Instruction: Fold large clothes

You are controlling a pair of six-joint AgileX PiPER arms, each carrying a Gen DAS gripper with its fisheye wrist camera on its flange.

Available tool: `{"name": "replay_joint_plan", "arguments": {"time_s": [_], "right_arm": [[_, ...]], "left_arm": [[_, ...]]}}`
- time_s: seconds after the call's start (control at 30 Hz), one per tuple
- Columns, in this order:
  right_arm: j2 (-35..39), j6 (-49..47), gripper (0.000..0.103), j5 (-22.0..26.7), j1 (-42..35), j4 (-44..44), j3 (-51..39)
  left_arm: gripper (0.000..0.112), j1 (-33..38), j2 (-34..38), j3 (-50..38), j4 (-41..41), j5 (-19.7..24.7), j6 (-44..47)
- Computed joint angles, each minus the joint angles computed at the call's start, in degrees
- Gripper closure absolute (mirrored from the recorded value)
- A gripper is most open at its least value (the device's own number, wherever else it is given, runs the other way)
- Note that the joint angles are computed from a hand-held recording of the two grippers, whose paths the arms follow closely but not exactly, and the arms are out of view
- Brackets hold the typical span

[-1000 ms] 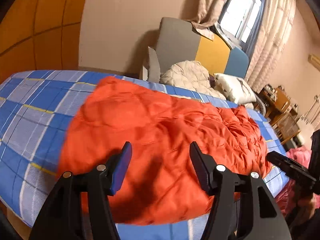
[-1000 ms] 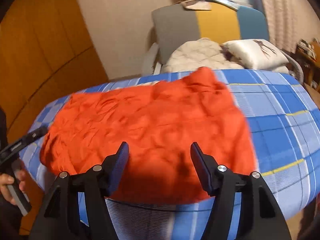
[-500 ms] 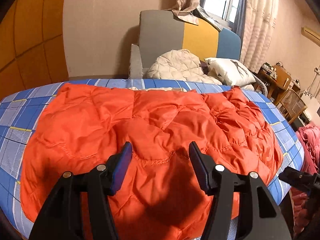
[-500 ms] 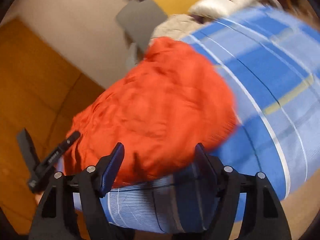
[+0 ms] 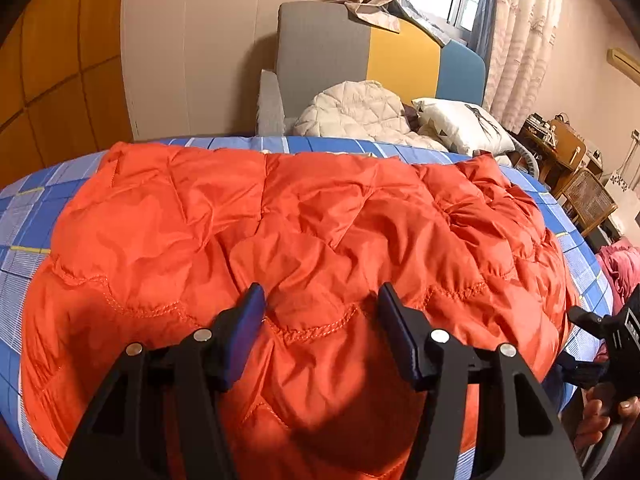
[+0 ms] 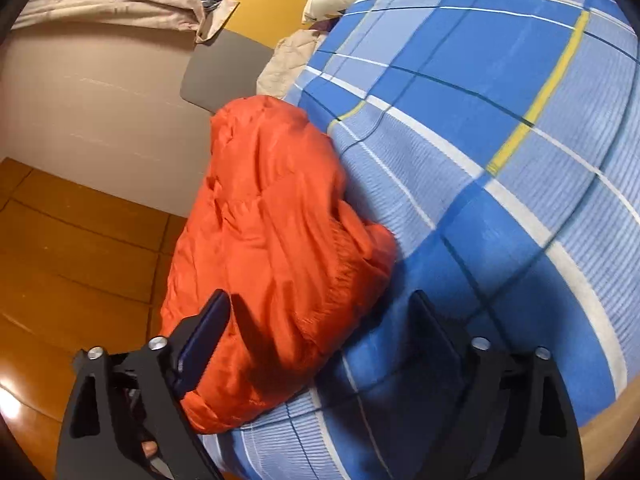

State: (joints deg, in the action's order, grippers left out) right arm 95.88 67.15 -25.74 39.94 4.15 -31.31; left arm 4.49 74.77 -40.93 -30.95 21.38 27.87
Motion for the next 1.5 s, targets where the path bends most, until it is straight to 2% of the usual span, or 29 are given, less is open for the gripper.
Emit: {"name": "replay_joint_plan", "arguments": {"time_s": [0.07,0.13,0.2,0.27,0.37,0.63,0.7,0.77,0.87,0.93,1.07,1.1,1.23,1.33,1.43,1.5], "right_arm": [[0.67,1.02,0.012,-0.36,-0.80,-1.34,-0.53],[1.24,0.11,0.012,1.32,-1.10,-0.05,-1.87],[1.54,-2.19,0.012,3.35,-0.79,2.18,-3.27],[1.92,-3.47,0.012,4.52,-0.67,3.42,-4.22],[1.75,-5.31,0.012,4.70,-0.09,5.98,-4.16],[2.85,-2.95,0.012,4.22,-0.94,2.70,-5.16],[3.24,-3.98,0.012,5.03,-0.95,3.13,-5.97],[3.73,-5.21,0.012,5.74,-0.83,4.08,-6.79],[4.39,-6.51,0.012,6.23,-0.83,4.88,-7.78],[4.46,-6.15,0.012,5.99,-0.89,4.77,-7.79],[4.52,-7.29,0.012,5.85,-0.70,6.24,-7.90],[4.60,-8.81,0.013,6.04,-0.42,7.87,-8.08],[4.10,-13.26,0.023,5.89,0.73,13.56,-7.66],[2.61,-20.65,0.036,6.57,2.08,20.42,-7.40],[2.32,-16.38,0.036,5.17,1.83,16.74,-6.84],[3.02,-10.19,0.030,3.33,0.86,11.47,-6.11]], "left_arm": [[0.054,1.74,-0.55,0.02,-3.80,1.08,3.86],[0.053,4.00,-1.12,-0.21,-7.22,2.21,7.47],[0.053,6.30,-0.15,-2.38,-7.11,3.32,7.93],[0.055,8.60,1.77,-4.99,-6.52,3.44,7.65],[0.056,12.71,7.09,-10.27,-7.97,6.36,8.24],[0.057,12.35,18.93,-17.78,-0.15,3.97,0.47],[0.056,11.20,20.41,-17.86,2.41,2.19,-1.30],[0.056,10.62,21.42,-18.58,5.05,2.25,-3.94],[0.059,10.37,18.20,-17.01,6.64,1.98,-6.98],[0.059,10.53,12.81,-13.51,-0.59,2.33,-0.84],[0.061,7.70,4.72,-7.26,-8.56,2.94,7.09],[0.062,6.07,4.38,-6.57,-8.39,3.33,7.20],[0.064,0.96,7.77,-5.91,-2.51,0.34,0.75],[0.063,1.13,9.47,-5.80,-4.79,-0.76,2.20],[0.063,1.66,11.04,-5.43,-8.09,-1.00,6.38],[0.064,2.25,11.85,-5.30,-11.09,-0.51,9.42]]}}
